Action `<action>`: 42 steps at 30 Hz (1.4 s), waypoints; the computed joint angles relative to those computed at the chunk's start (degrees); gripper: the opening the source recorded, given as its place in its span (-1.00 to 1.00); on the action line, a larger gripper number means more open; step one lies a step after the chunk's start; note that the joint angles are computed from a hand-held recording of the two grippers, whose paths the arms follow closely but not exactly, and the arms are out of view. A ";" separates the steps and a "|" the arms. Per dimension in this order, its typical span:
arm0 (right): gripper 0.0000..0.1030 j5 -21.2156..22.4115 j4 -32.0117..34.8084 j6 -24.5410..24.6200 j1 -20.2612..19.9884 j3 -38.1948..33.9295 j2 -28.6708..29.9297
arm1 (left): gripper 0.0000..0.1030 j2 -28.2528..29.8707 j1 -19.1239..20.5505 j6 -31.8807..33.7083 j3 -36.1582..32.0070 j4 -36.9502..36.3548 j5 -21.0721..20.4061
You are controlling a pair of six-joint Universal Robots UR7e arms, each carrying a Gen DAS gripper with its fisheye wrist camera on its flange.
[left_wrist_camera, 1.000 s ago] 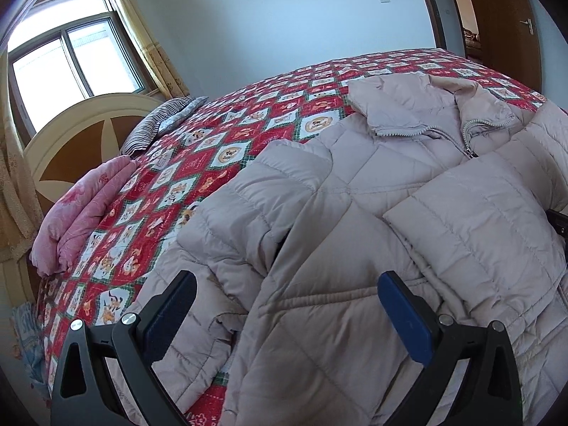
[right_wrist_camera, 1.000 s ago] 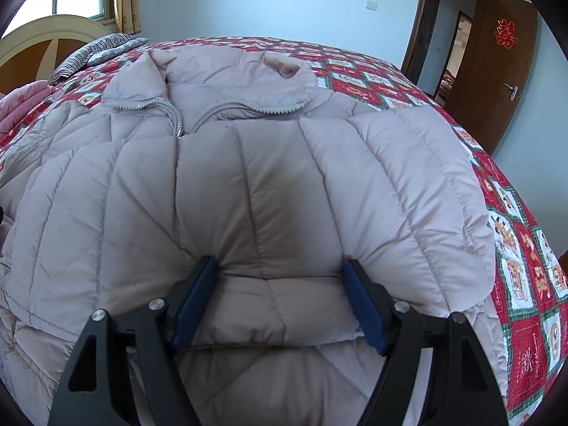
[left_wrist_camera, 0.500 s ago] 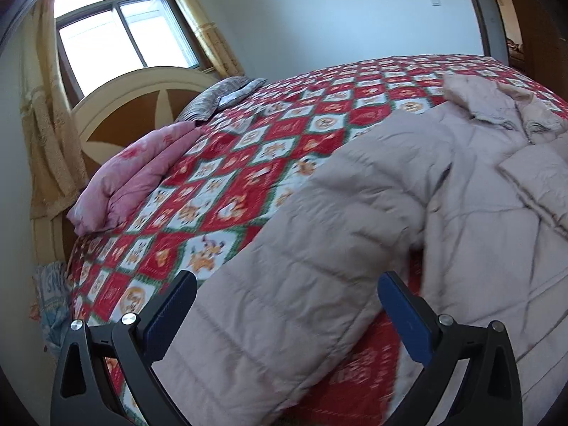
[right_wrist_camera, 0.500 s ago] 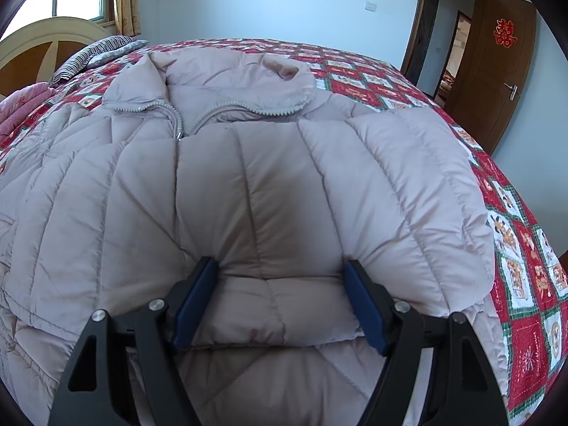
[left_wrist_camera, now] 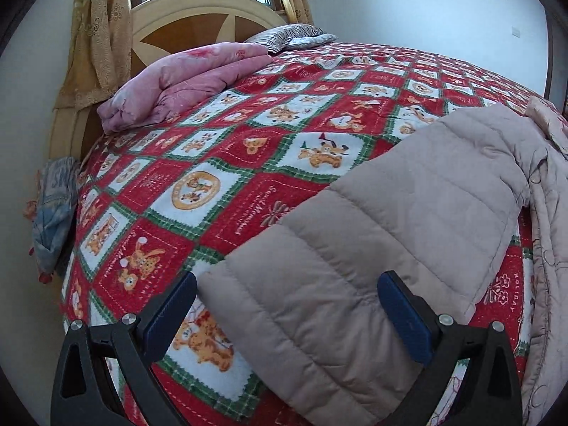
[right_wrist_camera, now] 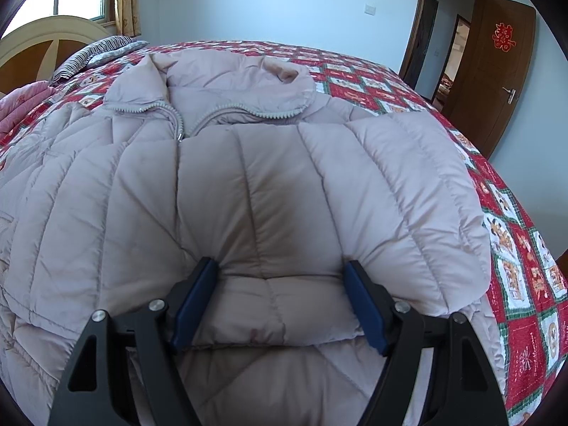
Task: Fold large clothes
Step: 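Move the left gripper to the other sleeve cuff and grasp it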
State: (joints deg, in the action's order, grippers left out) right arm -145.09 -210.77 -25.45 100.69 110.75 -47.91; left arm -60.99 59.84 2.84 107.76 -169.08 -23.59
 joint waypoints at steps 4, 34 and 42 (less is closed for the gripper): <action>0.51 -0.35 -0.10 -0.29 0.01 -0.30 0.22 | 0.94 2.20 -0.13 2.97 -0.70 -3.97 -0.51; 0.52 0.70 -7.60 -6.07 1.68 10.04 -4.60 | 0.76 -3.68 -3.79 9.60 0.26 -12.99 -1.90; 0.57 0.70 -7.56 -5.56 1.05 10.22 -4.34 | 0.76 -5.95 1.28 -8.47 2.21 3.69 -9.03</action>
